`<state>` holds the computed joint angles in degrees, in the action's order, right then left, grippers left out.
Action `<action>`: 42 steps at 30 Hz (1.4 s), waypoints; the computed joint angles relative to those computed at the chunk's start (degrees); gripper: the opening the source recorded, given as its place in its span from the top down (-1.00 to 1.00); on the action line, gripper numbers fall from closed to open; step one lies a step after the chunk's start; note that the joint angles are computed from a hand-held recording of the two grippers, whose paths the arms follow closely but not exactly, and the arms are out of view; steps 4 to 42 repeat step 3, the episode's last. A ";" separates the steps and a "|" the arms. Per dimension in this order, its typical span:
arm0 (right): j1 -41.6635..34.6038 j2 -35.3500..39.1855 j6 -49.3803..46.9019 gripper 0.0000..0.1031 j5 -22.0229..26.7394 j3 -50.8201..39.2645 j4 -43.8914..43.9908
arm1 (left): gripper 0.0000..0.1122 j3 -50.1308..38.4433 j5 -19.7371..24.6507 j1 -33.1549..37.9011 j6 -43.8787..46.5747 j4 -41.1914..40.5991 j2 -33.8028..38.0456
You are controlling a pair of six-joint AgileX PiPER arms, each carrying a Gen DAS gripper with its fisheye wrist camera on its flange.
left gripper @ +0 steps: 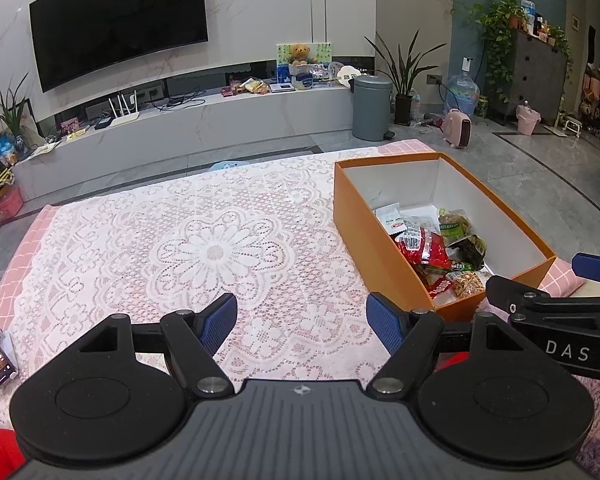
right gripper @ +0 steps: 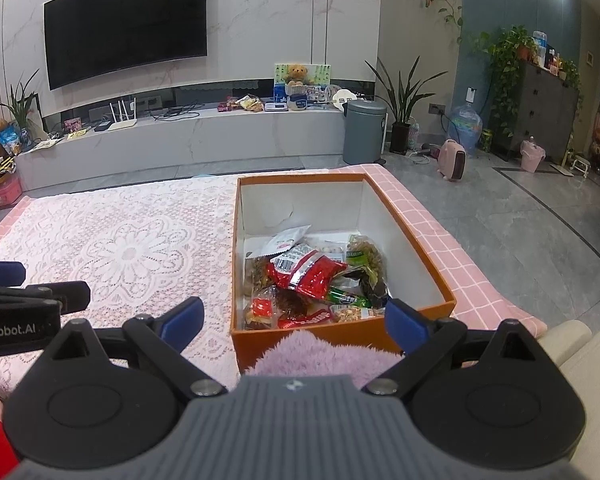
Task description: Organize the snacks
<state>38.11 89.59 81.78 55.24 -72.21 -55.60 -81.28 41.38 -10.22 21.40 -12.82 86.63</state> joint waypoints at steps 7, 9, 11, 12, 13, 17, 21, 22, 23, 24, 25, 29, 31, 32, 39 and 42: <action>-0.26 -0.10 -0.31 -0.84 -0.16 -0.01 0.22 | -0.54 0.02 -0.19 -0.01 0.00 0.11 -0.14; -0.26 -0.10 -0.31 -0.84 -0.16 -0.01 0.22 | -0.54 0.02 -0.19 -0.01 0.00 0.11 -0.14; -0.26 -0.10 -0.31 -0.84 -0.16 -0.01 0.22 | -0.54 0.02 -0.19 -0.01 0.00 0.11 -0.14; -0.26 -0.10 -0.31 -0.84 -0.16 -0.01 0.22 | -0.54 0.02 -0.19 -0.01 0.00 0.11 -0.14; -0.26 -0.10 -0.31 -0.84 -0.16 -0.01 0.22 | -0.54 0.02 -0.19 -0.01 0.00 0.11 -0.14; -0.26 -0.10 -0.31 -0.84 -0.16 -0.01 0.22 | -0.54 0.02 -0.19 -0.01 0.00 0.11 -0.14; -0.26 -0.10 -0.31 -0.84 -0.16 -0.01 0.22 | -0.54 0.02 -0.19 -0.01 0.00 0.11 -0.14; -0.26 -0.10 -0.31 -0.84 -0.16 -0.01 0.22 | -0.54 0.02 -0.19 -0.01 0.00 0.11 -0.14; -0.26 -0.10 -0.31 -0.84 -0.16 -0.01 0.22 | -0.54 0.02 -0.19 -0.01 0.00 0.11 -0.14; -0.26 -0.10 -0.31 -0.84 -0.16 -0.01 0.22 | -0.54 0.02 -0.19 -0.01 0.00 0.11 -0.14; -0.26 -0.10 -0.31 -0.84 -0.16 -0.01 0.22 | -0.54 0.02 -0.19 -0.01 0.00 0.11 -0.14; -0.26 -0.10 -0.31 -0.84 -0.16 -0.01 0.22 | -0.54 0.02 -0.19 -0.01 0.00 0.11 -0.14; -0.26 -0.10 -0.31 -0.84 -0.16 -0.01 0.22 | -0.54 0.02 -0.19 -0.01 0.00 0.11 -0.14; -0.26 -0.10 -0.31 -0.84 -0.16 -0.01 0.22 | -0.54 0.02 -0.19 -0.01 0.00 0.11 -0.14; -0.26 -0.10 -0.31 -0.84 -0.16 -0.01 0.22 | -0.54 0.02 -0.19 -0.01 0.00 0.11 -0.14; -0.26 -0.10 -0.31 -0.84 -0.16 -0.01 0.22 | -0.54 0.02 -0.19 -0.01 0.00 0.11 -0.14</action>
